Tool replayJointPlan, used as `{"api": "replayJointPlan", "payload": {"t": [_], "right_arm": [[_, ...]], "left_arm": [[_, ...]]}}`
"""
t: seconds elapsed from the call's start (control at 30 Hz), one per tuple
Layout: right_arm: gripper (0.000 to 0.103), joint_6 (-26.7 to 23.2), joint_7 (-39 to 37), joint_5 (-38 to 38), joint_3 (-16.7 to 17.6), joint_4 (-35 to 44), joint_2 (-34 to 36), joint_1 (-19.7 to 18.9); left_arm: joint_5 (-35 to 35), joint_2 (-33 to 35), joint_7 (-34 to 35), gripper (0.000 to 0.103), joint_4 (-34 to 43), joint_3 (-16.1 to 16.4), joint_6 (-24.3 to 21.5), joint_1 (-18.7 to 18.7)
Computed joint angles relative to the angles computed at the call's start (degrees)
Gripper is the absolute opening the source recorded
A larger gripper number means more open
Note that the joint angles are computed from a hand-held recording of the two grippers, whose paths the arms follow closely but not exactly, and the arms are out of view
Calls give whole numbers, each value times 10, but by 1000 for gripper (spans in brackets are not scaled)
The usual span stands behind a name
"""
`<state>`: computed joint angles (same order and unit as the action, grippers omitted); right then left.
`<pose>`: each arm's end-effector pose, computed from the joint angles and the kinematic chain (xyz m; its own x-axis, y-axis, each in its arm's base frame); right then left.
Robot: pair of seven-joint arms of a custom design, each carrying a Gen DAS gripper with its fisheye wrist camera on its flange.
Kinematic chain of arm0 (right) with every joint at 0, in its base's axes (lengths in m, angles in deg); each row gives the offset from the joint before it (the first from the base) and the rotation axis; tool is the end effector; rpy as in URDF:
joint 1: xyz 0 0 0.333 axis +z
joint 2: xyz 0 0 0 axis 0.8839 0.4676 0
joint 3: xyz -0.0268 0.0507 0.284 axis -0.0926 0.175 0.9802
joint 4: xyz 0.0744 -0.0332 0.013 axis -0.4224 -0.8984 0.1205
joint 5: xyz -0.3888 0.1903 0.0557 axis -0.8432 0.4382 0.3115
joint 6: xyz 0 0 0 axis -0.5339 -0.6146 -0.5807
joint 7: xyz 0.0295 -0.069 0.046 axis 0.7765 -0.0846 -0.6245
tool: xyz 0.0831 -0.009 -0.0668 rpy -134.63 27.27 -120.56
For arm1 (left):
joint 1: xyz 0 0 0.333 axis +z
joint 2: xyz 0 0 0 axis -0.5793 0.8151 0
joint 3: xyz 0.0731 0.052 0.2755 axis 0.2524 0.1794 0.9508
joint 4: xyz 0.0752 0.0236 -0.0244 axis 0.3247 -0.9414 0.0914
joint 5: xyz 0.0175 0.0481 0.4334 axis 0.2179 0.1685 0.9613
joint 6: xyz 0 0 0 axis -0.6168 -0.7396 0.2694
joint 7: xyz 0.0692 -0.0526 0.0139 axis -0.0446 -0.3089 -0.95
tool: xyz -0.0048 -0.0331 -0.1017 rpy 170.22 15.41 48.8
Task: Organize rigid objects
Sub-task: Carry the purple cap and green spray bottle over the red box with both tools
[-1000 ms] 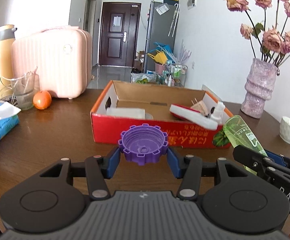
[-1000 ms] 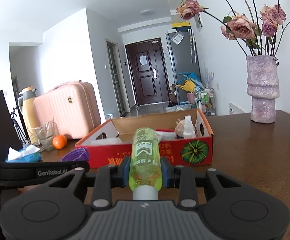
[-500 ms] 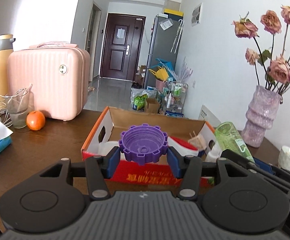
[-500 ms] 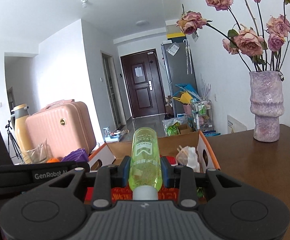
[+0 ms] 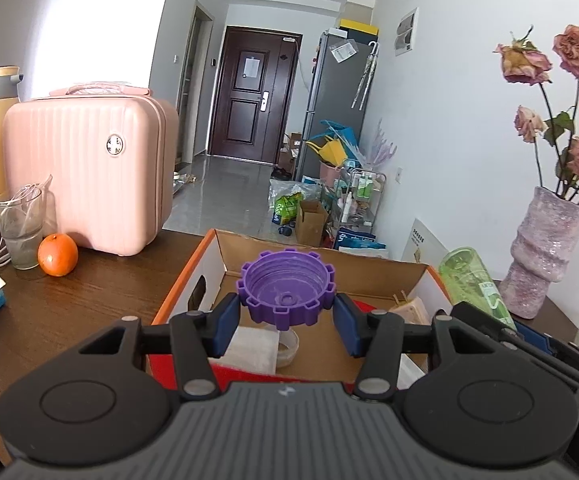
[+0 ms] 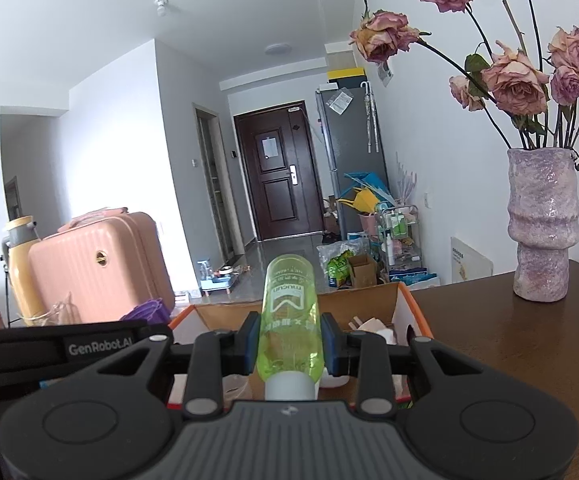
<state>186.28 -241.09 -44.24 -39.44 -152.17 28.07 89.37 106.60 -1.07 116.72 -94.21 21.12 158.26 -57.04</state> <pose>0.6342 0.3506 0.5100 0.0034 -0.9829 -0.1839 -0.2663 0.1764 -0.9476 0.6715 -0.2753 0.5294 -0.1006 -0.9824 0.1576 -0.4347 -0.0991 -0.8951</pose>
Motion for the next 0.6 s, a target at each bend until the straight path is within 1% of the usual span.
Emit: {"api": "replayJointPlan", "payload": {"t": [0.1,0.23,0.6], "right_arm": [[30,7,-22,23,-2,18,16,-6],[30,15,-53,54,-12,46,41,-4],[30,43,-145,153,-54,123,108,10]], "left_arm": [[-16,22,16,52,29,-4,-10,3],[-47,53,44,52,68,-3,-24,1],[-119,127,123,53,160,17,-49,-18]]}}
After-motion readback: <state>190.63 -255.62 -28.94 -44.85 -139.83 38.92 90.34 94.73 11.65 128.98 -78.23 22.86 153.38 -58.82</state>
